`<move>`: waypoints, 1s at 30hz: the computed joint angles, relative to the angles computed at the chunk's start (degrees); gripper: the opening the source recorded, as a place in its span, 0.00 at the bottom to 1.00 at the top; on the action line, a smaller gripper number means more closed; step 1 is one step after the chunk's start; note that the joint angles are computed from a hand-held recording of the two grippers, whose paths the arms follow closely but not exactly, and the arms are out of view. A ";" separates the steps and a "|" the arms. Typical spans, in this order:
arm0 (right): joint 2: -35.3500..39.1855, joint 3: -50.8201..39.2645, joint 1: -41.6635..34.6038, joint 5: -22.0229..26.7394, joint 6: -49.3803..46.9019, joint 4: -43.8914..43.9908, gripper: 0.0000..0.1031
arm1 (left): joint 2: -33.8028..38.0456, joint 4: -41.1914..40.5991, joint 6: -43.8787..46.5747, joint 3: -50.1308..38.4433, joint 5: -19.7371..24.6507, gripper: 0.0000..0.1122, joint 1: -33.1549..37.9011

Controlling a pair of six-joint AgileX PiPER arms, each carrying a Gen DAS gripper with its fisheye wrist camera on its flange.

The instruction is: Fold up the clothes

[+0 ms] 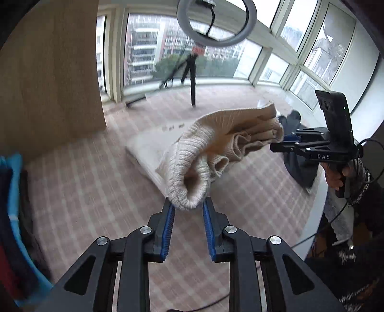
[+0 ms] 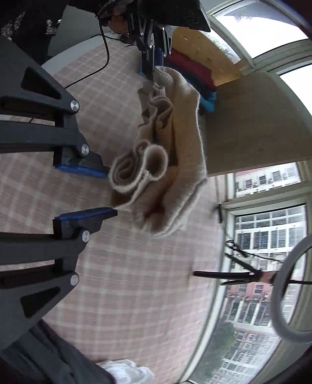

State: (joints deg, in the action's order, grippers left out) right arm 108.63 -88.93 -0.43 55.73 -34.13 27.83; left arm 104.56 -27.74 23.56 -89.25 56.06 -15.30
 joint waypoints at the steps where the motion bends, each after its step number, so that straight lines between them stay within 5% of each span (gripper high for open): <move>1: -1.47 5.73 -0.77 1.28 0.35 -1.49 0.24 | -2.11 -0.13 -0.34 5.73 2.68 0.19 -0.42; 6: -10.84 22.51 -6.78 -0.59 -1.73 0.06 0.24 | -13.62 -2.95 -1.34 26.61 1.23 0.20 1.35; 11: -10.88 20.12 -7.00 -3.88 -2.42 3.92 0.30 | -13.93 0.19 -3.31 23.82 -7.67 0.25 0.34; 19: 0.74 10.49 0.25 -5.17 -3.82 16.01 0.29 | 2.18 9.29 -8.51 11.86 -17.44 0.26 -9.32; 23: 5.97 6.27 6.52 -10.51 0.38 9.88 0.29 | 9.78 3.72 -5.29 5.83 -12.87 0.26 -10.71; 30: 6.77 9.20 7.45 -4.72 3.26 2.09 0.29 | 5.10 6.65 -7.55 8.79 -8.78 0.34 -13.09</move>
